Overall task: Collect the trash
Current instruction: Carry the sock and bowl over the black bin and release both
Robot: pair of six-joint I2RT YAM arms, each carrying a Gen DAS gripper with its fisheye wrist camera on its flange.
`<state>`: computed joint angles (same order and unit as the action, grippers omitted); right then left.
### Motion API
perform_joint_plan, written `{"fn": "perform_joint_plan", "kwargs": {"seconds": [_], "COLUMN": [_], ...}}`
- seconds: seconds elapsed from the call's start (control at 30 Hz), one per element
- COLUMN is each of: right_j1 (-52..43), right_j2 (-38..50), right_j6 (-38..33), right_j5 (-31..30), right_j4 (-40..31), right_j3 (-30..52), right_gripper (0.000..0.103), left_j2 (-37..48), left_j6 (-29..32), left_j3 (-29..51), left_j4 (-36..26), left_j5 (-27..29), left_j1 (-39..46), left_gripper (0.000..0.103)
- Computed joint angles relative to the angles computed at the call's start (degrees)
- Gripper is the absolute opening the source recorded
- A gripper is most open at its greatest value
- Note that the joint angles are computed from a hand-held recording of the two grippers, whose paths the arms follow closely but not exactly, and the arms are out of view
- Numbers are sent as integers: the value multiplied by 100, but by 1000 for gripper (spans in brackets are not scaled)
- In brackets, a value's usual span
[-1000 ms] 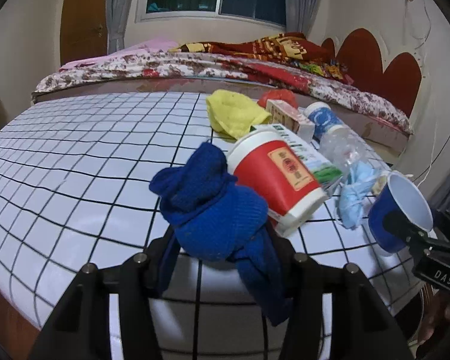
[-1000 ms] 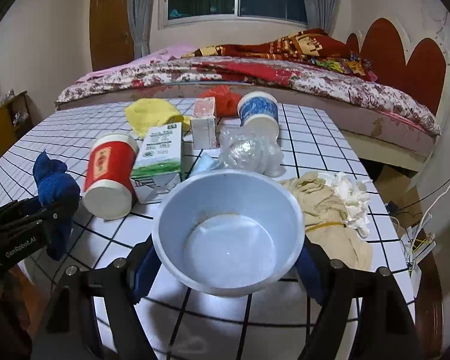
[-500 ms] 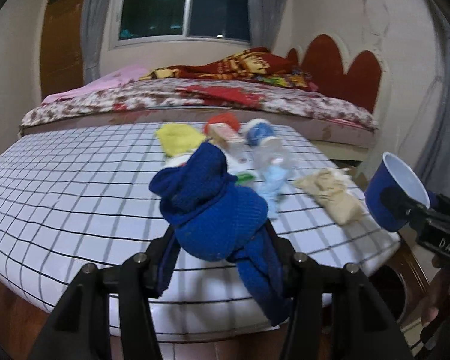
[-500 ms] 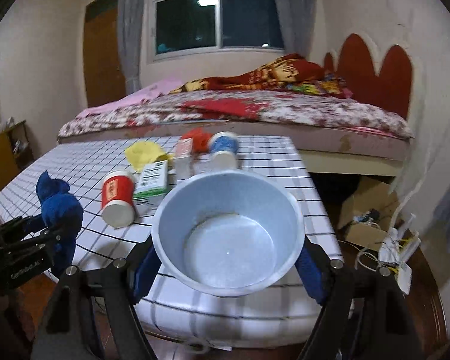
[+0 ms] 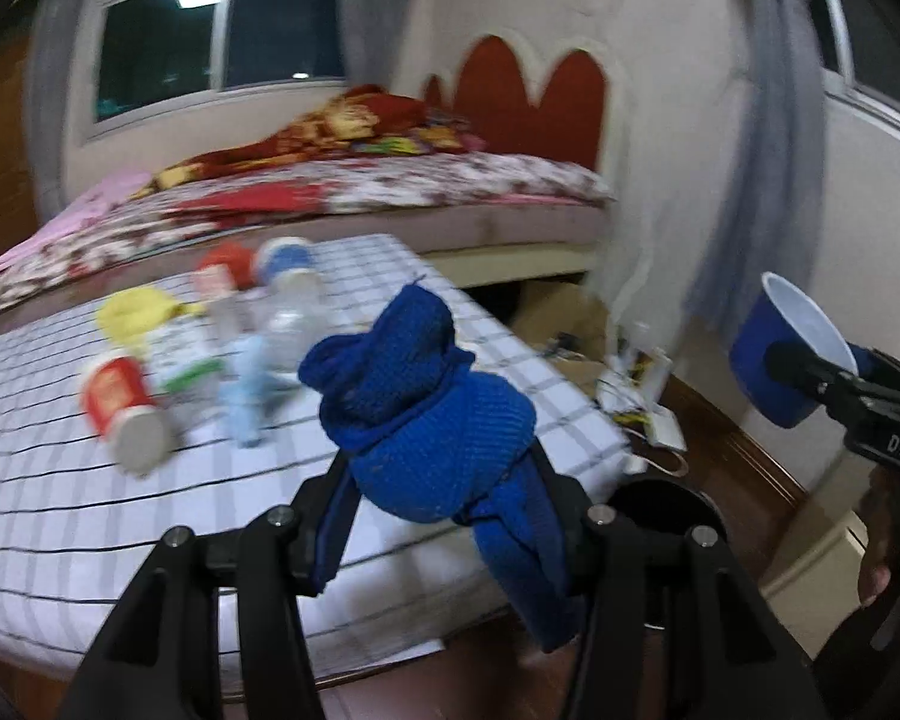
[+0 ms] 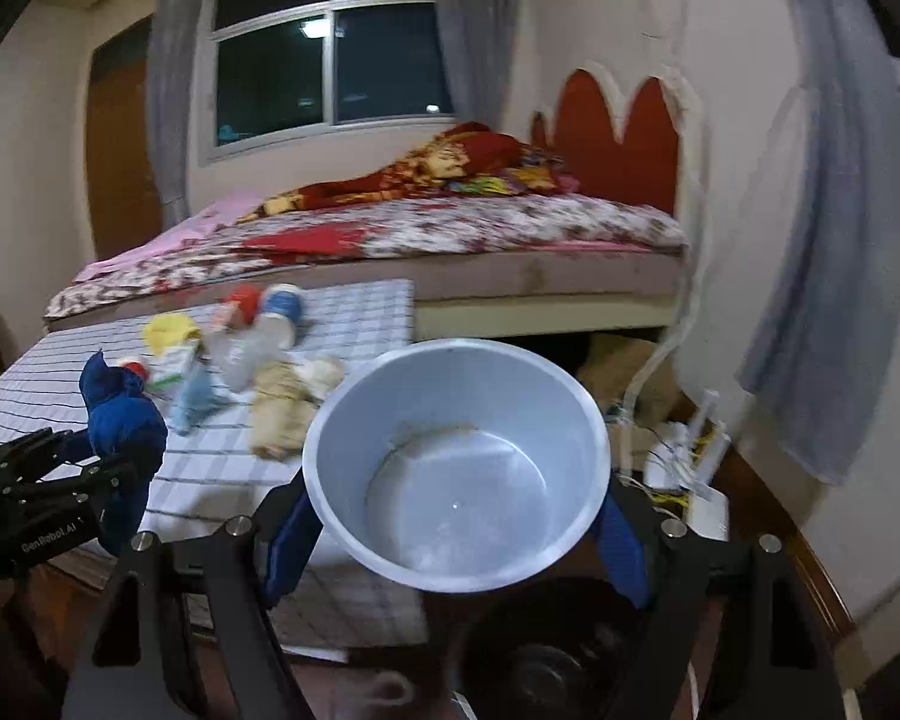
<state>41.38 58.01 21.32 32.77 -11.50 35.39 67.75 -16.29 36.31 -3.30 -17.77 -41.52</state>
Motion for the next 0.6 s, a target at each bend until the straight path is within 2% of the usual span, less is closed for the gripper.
{"fn": "perform_joint_plan", "kwargs": {"seconds": [0.23,0.33,0.4,0.5,0.6], "right_j1": [-1005,-1637,-2287,-3218,-3881], "right_j2": [-1309,-1786,-2083,-2078,-1609], "right_j6": [-242,-527,-746,-1113,-1562], "right_j5": [-670,-1251,-1942,-2717,-3279], "right_j4": [-629,-746,-791,-701,-315], "right_j3": [-858,-1226,-1471,-1732,-1902], "right_gripper": [81,81,81,81,81], "left_j2": [1222,1649,1906,2417,2911], "left_j6": [-148,-199,-250,-369,-475], "left_j3": [632,838,963,1197,1478], "left_j4": [371,473,536,609,628], "left_j5": [158,282,373,489,622], "left_j1": [-981,-1245,-1349,-1490,-1544], "left_gripper": [53,53,53,53,53]}}
